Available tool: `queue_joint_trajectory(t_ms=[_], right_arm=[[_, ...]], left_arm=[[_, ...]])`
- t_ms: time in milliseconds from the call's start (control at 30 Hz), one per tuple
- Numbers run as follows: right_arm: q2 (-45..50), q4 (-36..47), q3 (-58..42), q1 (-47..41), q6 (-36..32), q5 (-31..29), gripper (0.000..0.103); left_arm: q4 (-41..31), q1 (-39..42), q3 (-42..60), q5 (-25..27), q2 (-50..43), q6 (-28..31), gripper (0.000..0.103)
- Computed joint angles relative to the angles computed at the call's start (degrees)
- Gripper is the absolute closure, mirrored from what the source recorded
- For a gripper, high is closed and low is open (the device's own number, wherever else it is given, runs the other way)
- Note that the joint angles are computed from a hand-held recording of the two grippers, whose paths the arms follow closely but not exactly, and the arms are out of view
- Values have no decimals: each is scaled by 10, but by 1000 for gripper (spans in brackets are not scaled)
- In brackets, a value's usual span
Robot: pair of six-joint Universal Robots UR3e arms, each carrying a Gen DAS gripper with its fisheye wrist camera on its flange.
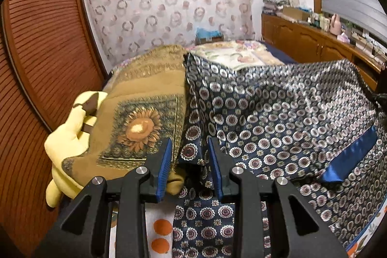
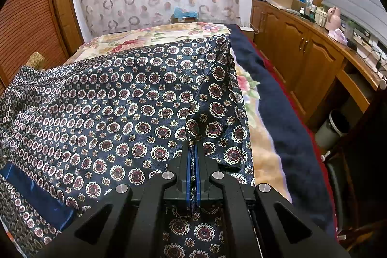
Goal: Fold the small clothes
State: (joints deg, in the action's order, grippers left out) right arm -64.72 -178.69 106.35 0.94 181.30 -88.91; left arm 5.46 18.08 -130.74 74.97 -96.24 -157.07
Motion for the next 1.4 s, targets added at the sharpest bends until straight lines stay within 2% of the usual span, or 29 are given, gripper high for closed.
queue_joint_trajectory(t_ms=[67, 100, 200, 333, 467, 633, 733, 833, 900, 933, 967, 1033, 1133, 1200, 1267, 1333, 1400], right_arm=[[-1, -2, 3, -4, 0, 7, 101], [-2, -4, 6, -7, 0, 12, 101], [-8, -11, 18, -19, 0, 42, 102], [-60, -20, 62, -40, -20, 100, 102], [-168, -17, 134, -73, -42, 164, 102], [-317, 26, 231, -139, -75, 242, 102], [-414, 85, 289, -192, -112, 287, 102], [-543, 191, 351, -263, -174, 330, 102], [-624, 276, 374, -308, -215, 352, 102], [-662, 321, 383, -326, -232, 361, 102], [-685, 358, 387, -334, -243, 360, 102], [-688, 361, 400, -322, -247, 337, 102], [-625, 271, 420, -277, -224, 288, 102], [-574, 205, 415, -240, -194, 256, 102], [-567, 178, 411, -213, -179, 227, 99], [-532, 120, 403, -155, -146, 170, 95], [-510, 78, 395, -93, -118, 113, 88]], left_arm=[[0, -7, 8, 3, -20, 13, 97], [-2, -10, 11, 7, -25, 16, 100], [-6, 9, -3, -32, 0, 14, 101], [-59, 50, -26, -98, 86, 17, 101], [-136, 89, -37, -160, 173, 30, 101], [-243, 152, -50, -230, 260, 61, 101], [-327, 207, -68, -272, 325, 102, 101], [-429, 267, -96, -293, 398, 158, 101], [-464, 284, -115, -283, 420, 188, 101], [-459, 285, -131, -268, 423, 195, 101], [-450, 286, -146, -258, 423, 199, 101], [-421, 280, -172, -237, 400, 205, 101], [-366, 267, -191, -214, 369, 188, 100], [-361, 271, -192, -215, 358, 189, 97], [-364, 272, -196, -217, 365, 189, 83], [-376, 282, -206, -227, 392, 199, 60], [-408, 291, -208, -239, 422, 208, 55]])
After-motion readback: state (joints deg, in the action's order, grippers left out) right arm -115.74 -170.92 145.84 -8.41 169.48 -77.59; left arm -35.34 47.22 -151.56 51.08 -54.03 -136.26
